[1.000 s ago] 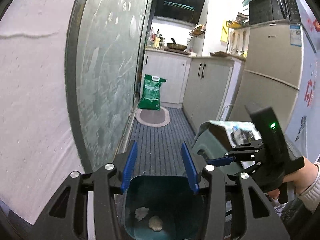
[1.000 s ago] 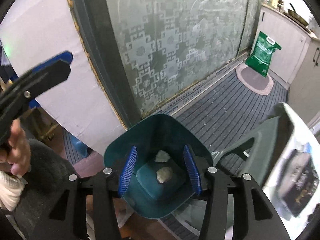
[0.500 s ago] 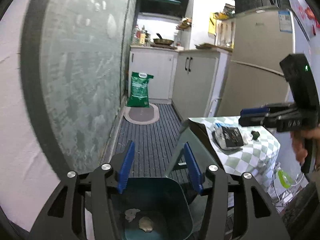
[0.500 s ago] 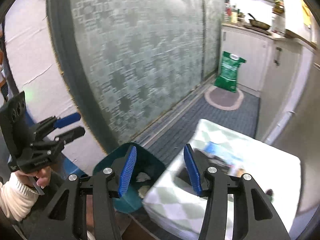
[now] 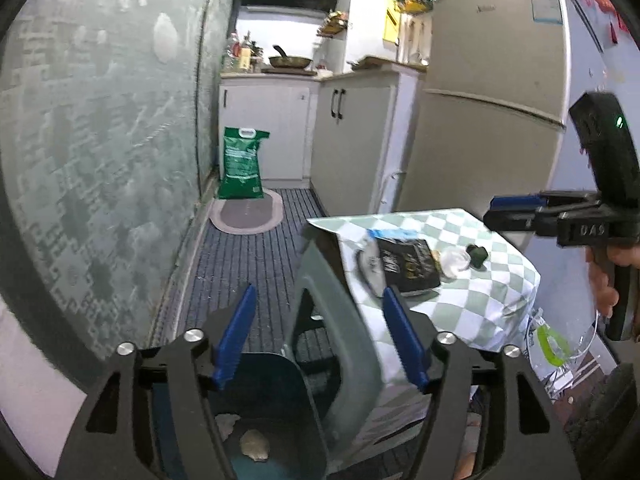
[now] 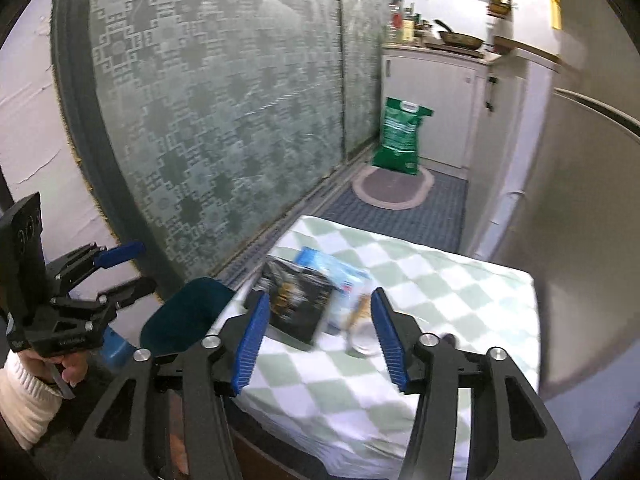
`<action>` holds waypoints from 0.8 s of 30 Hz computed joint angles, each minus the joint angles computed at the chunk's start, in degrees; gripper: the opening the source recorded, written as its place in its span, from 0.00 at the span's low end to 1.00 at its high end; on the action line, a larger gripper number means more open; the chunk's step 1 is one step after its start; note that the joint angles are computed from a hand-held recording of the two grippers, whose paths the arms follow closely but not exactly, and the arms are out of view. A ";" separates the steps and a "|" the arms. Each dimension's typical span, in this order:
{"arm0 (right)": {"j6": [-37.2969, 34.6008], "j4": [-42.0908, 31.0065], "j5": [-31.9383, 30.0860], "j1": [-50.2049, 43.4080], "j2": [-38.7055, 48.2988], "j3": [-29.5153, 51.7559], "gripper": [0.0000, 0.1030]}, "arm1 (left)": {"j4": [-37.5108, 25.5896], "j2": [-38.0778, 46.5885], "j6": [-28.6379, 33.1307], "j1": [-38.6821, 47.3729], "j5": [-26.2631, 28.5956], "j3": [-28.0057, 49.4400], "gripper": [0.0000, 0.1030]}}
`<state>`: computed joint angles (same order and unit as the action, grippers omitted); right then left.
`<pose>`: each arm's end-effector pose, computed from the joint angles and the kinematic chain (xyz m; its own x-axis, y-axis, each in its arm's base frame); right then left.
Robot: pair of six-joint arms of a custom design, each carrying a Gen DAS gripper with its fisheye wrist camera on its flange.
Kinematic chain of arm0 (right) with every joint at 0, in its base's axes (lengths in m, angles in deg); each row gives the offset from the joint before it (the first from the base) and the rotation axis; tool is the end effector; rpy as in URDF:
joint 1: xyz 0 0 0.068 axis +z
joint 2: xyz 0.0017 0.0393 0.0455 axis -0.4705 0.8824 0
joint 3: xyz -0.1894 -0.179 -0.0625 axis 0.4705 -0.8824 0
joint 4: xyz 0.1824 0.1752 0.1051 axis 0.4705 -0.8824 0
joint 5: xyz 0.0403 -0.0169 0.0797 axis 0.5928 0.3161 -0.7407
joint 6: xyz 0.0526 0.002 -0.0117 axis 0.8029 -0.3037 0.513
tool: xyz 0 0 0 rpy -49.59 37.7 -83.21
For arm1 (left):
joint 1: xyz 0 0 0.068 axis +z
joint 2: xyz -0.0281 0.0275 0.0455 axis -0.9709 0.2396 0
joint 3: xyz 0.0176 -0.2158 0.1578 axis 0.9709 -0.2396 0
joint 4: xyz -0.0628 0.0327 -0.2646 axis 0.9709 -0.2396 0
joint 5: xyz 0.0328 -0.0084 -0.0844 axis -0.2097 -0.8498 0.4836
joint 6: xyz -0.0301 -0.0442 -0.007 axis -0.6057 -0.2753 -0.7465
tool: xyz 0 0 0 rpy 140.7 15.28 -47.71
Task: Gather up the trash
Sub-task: 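Move the left gripper to the black Face tissue pack and grasp it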
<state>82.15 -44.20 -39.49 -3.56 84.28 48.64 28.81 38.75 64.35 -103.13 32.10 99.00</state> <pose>0.2537 0.1151 0.2340 -0.6022 -0.1363 -0.7867 -0.3326 0.9386 0.0920 0.2598 -0.1327 0.1937 -0.4866 0.1383 -0.8626 0.4167 0.9046 -0.0900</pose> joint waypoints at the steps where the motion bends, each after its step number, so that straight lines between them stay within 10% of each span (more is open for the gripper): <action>1: -0.13 -0.04 -0.17 -0.80 -0.89 -0.70 0.57 | 0.07 1.54 -0.21 -1.80 -1.58 0.98 0.77; 3: -0.41 -0.11 -0.39 -2.36 -2.82 -2.40 0.62 | 0.42 4.29 -0.50 -4.57 -3.99 2.75 0.90; 24: -5.15 -1.90 -8.38 -17.16 -12.62 -14.90 0.80 | -7.95 32.28 -7.09 -18.17 -28.23 29.21 0.93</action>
<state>77.01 -46.10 -47.87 -20.72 71.67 33.73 20.86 71.03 57.27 -121.30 3.87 128.21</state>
